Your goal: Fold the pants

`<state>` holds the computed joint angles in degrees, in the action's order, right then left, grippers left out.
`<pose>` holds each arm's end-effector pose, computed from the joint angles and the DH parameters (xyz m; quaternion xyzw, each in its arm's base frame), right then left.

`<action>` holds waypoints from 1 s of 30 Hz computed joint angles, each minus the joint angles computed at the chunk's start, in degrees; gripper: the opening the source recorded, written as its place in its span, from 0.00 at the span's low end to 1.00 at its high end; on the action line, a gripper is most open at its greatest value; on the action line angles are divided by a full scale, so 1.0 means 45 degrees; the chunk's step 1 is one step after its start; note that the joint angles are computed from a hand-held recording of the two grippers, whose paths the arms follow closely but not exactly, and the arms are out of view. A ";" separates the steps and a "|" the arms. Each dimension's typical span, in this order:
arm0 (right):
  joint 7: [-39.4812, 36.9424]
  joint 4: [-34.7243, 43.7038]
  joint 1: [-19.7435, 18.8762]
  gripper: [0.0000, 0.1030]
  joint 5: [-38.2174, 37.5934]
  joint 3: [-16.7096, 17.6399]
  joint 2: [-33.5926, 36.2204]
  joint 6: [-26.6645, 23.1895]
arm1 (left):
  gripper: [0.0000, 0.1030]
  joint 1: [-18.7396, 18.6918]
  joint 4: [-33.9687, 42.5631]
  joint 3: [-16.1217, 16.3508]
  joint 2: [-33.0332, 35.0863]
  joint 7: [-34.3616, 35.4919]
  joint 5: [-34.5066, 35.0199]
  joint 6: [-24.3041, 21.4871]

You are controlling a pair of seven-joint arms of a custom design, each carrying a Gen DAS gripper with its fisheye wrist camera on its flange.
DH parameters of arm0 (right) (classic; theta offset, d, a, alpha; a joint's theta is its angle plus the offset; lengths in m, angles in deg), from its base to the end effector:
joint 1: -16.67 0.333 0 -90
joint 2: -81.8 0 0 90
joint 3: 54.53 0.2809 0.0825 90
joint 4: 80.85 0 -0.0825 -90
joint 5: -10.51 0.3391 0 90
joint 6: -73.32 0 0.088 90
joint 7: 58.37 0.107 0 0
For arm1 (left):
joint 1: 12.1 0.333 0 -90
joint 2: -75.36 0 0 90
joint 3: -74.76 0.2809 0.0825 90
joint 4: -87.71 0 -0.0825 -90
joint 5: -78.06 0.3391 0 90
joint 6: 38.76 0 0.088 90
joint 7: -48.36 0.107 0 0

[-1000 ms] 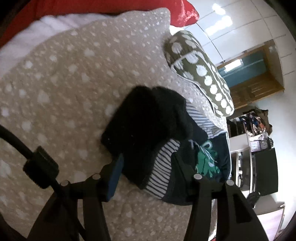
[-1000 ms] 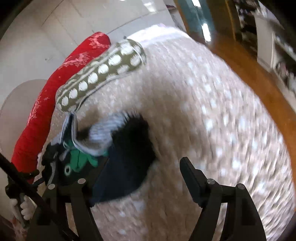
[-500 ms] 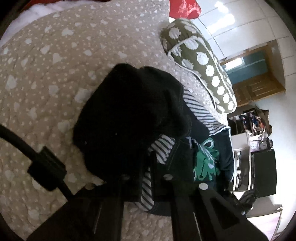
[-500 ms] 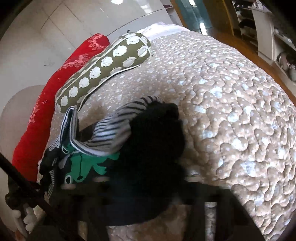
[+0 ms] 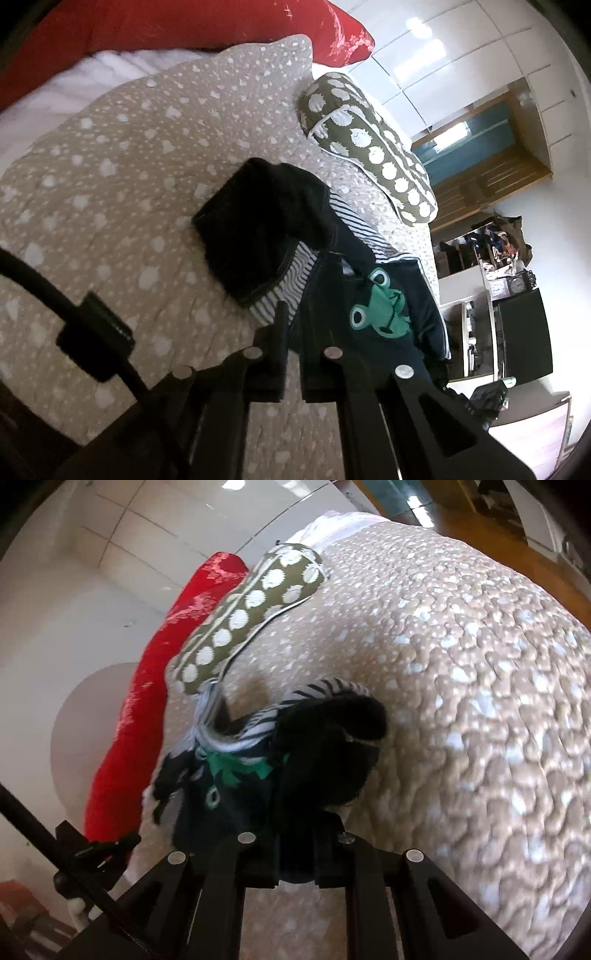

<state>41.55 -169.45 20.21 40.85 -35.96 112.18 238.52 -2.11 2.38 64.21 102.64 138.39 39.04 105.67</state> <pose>0.6575 0.1866 0.4337 -0.5116 0.7387 0.0156 0.4385 0.6762 0.0226 0.4480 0.7884 -0.4741 0.3908 0.0313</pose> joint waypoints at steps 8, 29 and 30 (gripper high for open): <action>0.0825 -0.0411 0.0242 0.12 -0.0589 -0.0666 -0.0281 -0.0090 | 0.41 0.0006 0.1385 0.0294 0.1586 -0.1779 0.0608 0.0024; 0.1819 0.1210 0.0042 0.13 -0.1984 0.0152 0.1583 -0.0123 | 0.11 -0.0211 0.5261 -0.0437 0.4385 -0.3037 0.2514 -0.1217; 0.1866 0.1218 0.0163 0.13 -0.2096 -0.0033 0.1505 -0.0187 | 0.11 -0.0145 0.4457 -0.0477 0.3797 -0.2789 0.2399 -0.0929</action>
<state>49.95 -163.97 20.94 31.42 -36.11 118.95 237.68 -2.76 22.44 62.06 119.72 125.83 49.83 101.50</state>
